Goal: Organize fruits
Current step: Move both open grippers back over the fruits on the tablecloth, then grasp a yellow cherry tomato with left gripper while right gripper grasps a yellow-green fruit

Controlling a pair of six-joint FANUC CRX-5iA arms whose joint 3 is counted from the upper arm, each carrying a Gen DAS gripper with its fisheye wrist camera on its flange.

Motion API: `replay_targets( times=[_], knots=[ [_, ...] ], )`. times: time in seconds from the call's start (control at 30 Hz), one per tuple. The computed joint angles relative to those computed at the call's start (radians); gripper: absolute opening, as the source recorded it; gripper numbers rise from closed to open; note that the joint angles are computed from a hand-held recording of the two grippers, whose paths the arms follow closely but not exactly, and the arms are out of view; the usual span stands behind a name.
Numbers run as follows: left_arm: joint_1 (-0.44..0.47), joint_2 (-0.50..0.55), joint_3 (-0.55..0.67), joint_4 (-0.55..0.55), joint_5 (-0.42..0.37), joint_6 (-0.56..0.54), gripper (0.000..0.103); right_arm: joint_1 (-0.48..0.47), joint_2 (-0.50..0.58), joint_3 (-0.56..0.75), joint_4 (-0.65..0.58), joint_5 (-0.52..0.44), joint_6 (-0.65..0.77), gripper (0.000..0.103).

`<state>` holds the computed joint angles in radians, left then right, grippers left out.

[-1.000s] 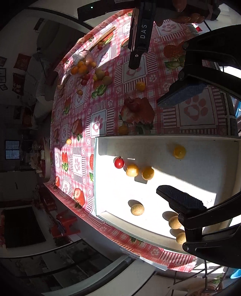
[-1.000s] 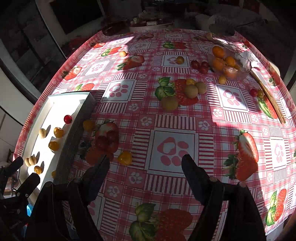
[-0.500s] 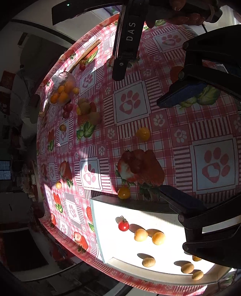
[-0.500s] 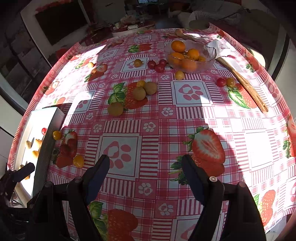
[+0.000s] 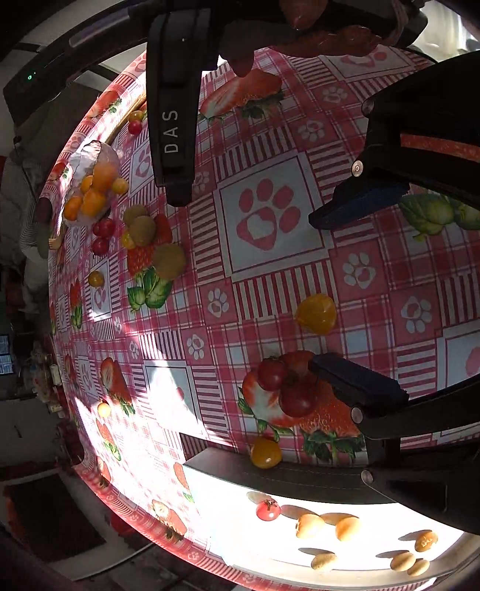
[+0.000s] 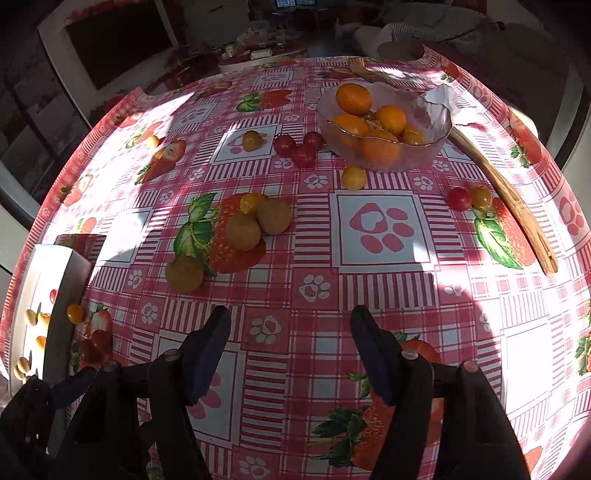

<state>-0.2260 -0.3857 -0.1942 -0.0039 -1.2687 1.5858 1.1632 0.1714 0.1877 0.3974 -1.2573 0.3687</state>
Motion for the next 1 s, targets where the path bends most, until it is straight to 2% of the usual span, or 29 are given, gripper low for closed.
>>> replay_targets(
  times=[0.37,0.4,0.43,0.47,0.5,0.57,0.63,1.0],
  knots=[
    [-0.002,-0.005,-0.015,0.002,0.041,0.022,0.071,-0.050,0.086,0.087,0.003,0.065,0.050,0.058],
    [-0.003,-0.009,-0.018,0.001,0.046,0.023,0.069,-0.053,0.090,0.091,0.004,0.069,0.047,0.054],
    [-0.001,-0.015,-0.022,0.003,0.052,0.021,0.059,-0.054,0.095,0.096,0.007,0.068,0.045,0.051],
    [0.001,-0.018,-0.023,0.004,0.051,0.020,0.055,-0.055,0.097,0.097,0.010,0.070,0.041,0.041],
    [0.006,-0.020,-0.025,0.011,0.049,0.017,0.054,-0.058,0.096,0.094,0.006,0.078,0.040,0.027],
    [0.013,-0.030,-0.031,0.011,0.050,0.015,0.044,-0.055,0.088,0.081,0.015,0.084,0.023,0.027],
    [0.035,-0.045,-0.047,0.037,0.055,-0.001,0.040,-0.048,0.070,0.059,0.018,0.090,0.005,0.027],
    [0.046,-0.094,-0.097,0.060,0.089,-0.055,0.040,0.073,-0.108,-0.147,0.046,0.111,-0.164,0.027]
  ],
)
